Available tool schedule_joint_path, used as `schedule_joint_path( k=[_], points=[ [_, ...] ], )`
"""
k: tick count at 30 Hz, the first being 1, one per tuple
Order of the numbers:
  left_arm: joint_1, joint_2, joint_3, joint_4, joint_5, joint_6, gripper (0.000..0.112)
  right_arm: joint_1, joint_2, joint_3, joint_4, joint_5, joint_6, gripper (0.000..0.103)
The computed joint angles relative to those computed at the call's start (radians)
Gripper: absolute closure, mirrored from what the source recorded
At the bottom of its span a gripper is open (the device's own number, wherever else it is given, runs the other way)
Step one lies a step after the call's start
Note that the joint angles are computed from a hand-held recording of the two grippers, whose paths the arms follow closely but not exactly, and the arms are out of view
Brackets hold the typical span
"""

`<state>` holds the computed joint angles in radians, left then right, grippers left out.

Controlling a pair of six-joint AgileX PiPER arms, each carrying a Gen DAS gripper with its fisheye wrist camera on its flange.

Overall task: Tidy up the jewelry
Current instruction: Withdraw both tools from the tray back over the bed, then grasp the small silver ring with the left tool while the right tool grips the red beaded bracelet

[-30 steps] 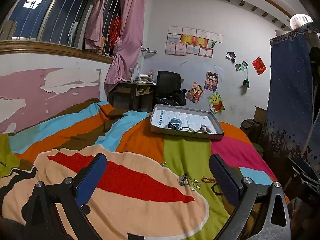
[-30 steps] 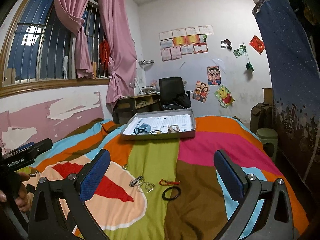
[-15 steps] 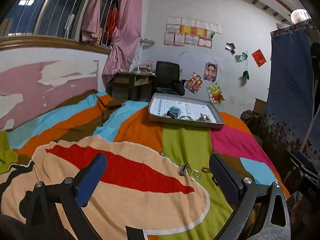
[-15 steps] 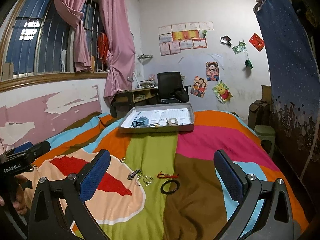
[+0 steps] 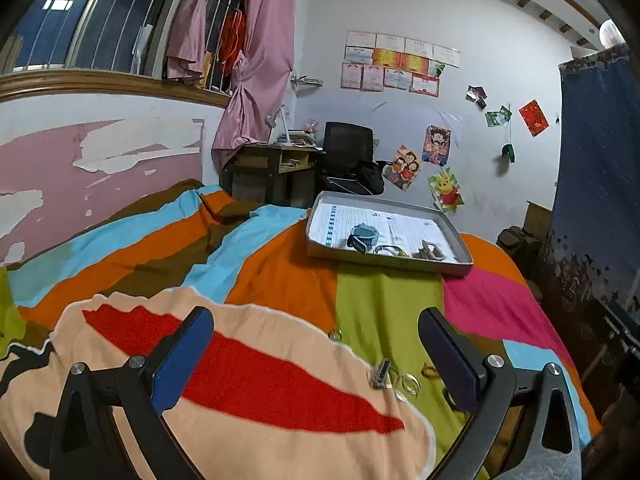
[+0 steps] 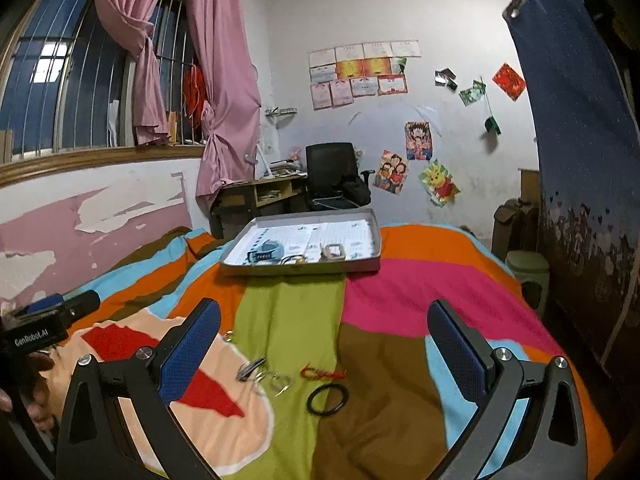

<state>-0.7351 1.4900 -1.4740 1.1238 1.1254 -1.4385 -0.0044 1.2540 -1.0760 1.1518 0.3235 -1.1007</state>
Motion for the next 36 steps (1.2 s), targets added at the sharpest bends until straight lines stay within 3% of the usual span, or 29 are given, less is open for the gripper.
schedule_joint_path(
  k=[10, 17, 22, 27, 32, 36],
  points=[
    [0.233, 0.174, -0.139, -0.083, -0.229, 0.127, 0.009, 0.042, 0.255, -0.297, -0.058, -0.006, 0.025, 0.001],
    [0.350, 0.315, -0.247, -0.156, -0.330, 0.196, 0.009, 0.087, 0.464, -0.532, -0.101, -0.023, 0.031, 0.001],
    [0.403, 0.382, -0.288, -0.223, -0.379, 0.232, 0.009, 0.102, 0.592, -0.677, -0.297, 0.027, 0.216, 0.001],
    [0.461, 0.422, -0.318, -0.433, -0.431, 0.443, 0.009, 0.098, 0.710, -0.807, -0.446, 0.128, 0.360, 0.001],
    [0.513, 0.465, -0.355, -0.685, -0.422, 0.676, 0.009, 0.082, 0.900, -1.089, -0.590, 0.440, 0.516, 0.001],
    [0.529, 0.488, -0.362, -0.797, -0.427, 0.800, 0.009, 0.092, 1.017, -1.254, -0.673, 0.634, 0.556, 0.002]
  ],
)
